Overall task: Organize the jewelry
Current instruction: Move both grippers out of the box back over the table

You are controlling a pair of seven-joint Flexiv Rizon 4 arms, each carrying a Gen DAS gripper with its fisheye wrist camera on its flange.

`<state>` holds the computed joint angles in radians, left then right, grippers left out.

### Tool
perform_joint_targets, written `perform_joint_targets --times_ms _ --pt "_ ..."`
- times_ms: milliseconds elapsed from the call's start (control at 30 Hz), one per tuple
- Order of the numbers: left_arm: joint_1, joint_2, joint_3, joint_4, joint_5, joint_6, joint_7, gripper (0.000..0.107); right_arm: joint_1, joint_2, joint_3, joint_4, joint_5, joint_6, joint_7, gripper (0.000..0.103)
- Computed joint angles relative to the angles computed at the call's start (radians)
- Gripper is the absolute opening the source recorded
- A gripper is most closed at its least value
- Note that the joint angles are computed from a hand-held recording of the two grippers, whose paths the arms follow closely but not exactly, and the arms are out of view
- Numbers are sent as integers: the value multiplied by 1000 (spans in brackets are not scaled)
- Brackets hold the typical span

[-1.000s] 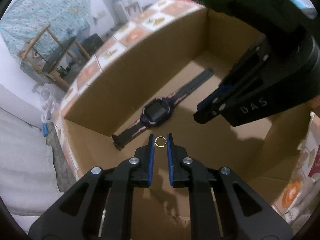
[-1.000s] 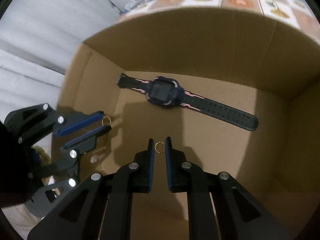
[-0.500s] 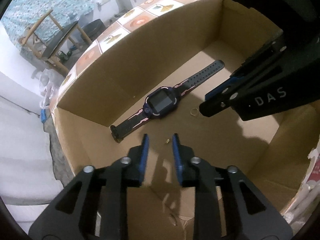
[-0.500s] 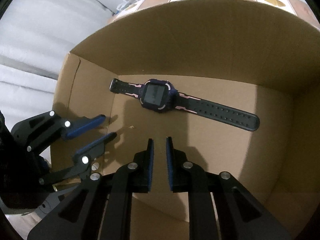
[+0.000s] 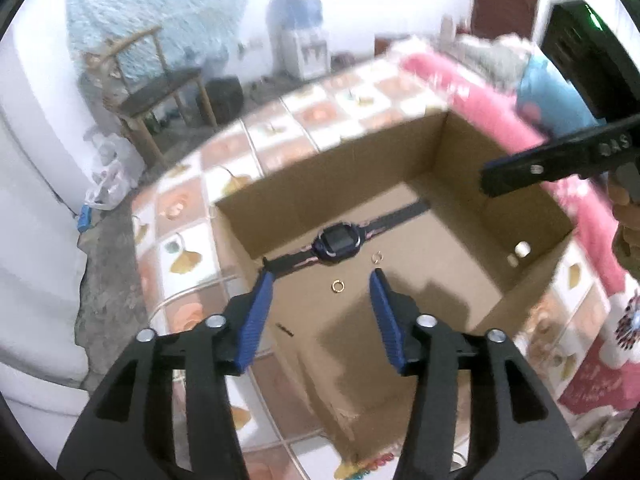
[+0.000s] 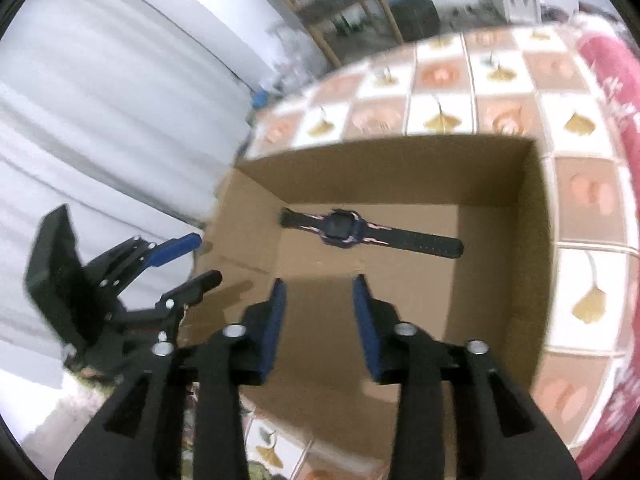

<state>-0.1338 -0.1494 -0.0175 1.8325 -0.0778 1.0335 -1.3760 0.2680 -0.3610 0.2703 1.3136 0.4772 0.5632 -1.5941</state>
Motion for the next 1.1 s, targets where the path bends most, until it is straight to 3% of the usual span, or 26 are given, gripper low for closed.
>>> perform_joint_targets --times_ms 267,433,567,733,833,967,1100 --pt "-43 200 -4 285 -276 211 118 66 -60 281 -12 297 156 173 -130 50" --pt "-61 259 -7 399 -236 287 11 68 -36 382 -50 491 150 272 -58 50" --pt "-100 257 -8 473 -286 340 -30 68 -14 407 -66 597 153 311 0 50" --pt "-120 218 -31 512 -255 370 -101 68 13 401 -69 687 103 360 92 50" --pt "-113 199 -47 508 -152 366 -149 68 26 390 -68 702 100 376 103 50" --pt "-131 167 -59 506 -123 379 -155 68 43 380 -57 706 113 400 78 50" --pt "-130 141 -61 484 -6 374 -239 68 59 361 -47 703 114 423 65 50"
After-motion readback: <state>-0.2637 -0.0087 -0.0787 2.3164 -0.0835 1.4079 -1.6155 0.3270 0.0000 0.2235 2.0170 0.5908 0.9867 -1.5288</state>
